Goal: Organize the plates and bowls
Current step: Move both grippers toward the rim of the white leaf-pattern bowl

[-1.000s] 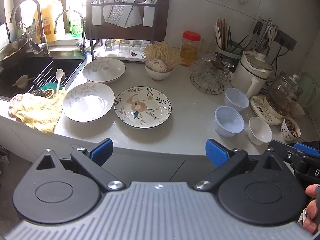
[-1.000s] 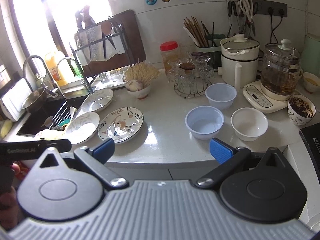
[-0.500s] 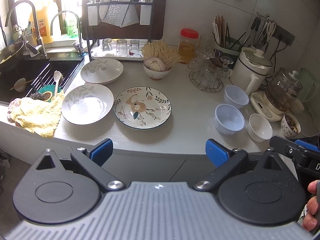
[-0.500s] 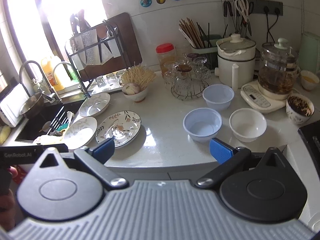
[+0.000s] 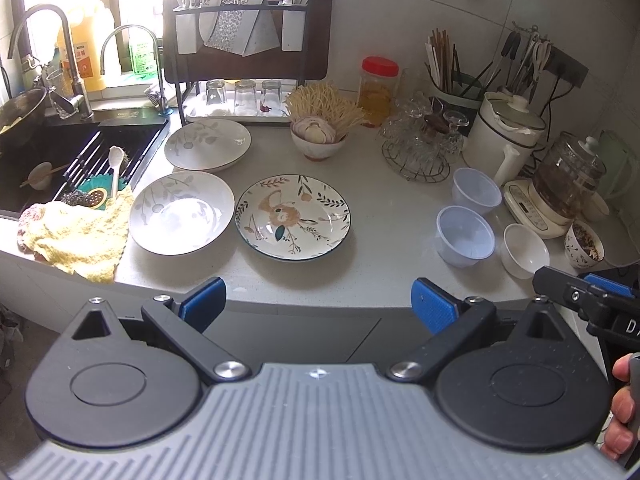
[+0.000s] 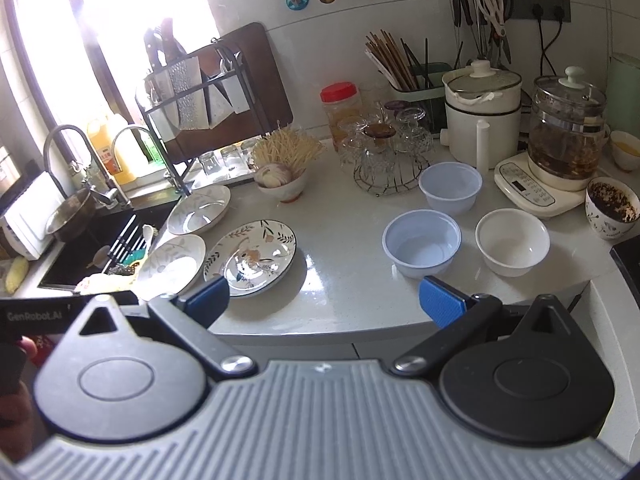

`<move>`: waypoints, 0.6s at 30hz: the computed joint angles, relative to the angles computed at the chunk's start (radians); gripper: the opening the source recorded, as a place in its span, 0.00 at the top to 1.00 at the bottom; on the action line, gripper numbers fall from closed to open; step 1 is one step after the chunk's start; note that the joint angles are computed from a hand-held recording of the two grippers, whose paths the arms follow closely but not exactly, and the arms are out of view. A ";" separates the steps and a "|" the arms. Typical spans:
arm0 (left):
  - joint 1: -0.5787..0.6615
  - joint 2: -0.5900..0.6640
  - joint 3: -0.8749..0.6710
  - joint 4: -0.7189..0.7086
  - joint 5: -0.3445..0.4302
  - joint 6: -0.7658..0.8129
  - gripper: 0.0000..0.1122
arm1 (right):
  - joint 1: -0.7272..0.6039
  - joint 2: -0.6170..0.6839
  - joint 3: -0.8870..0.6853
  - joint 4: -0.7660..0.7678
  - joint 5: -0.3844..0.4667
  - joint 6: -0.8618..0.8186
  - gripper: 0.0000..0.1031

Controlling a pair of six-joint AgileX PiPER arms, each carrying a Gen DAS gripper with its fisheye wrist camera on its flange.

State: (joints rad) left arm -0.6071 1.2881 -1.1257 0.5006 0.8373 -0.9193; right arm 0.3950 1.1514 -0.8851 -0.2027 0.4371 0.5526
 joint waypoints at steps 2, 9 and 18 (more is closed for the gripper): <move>0.037 0.002 0.009 -0.031 -0.034 0.044 0.10 | 0.012 0.010 0.002 -0.038 -0.013 0.053 0.00; 0.205 0.032 0.016 -0.219 -0.152 0.330 0.10 | 0.134 0.083 -0.046 -0.364 0.013 0.443 0.00; 0.464 0.128 -0.113 -0.544 -0.129 0.795 0.10 | 0.231 0.239 -0.186 -0.543 0.062 0.711 0.00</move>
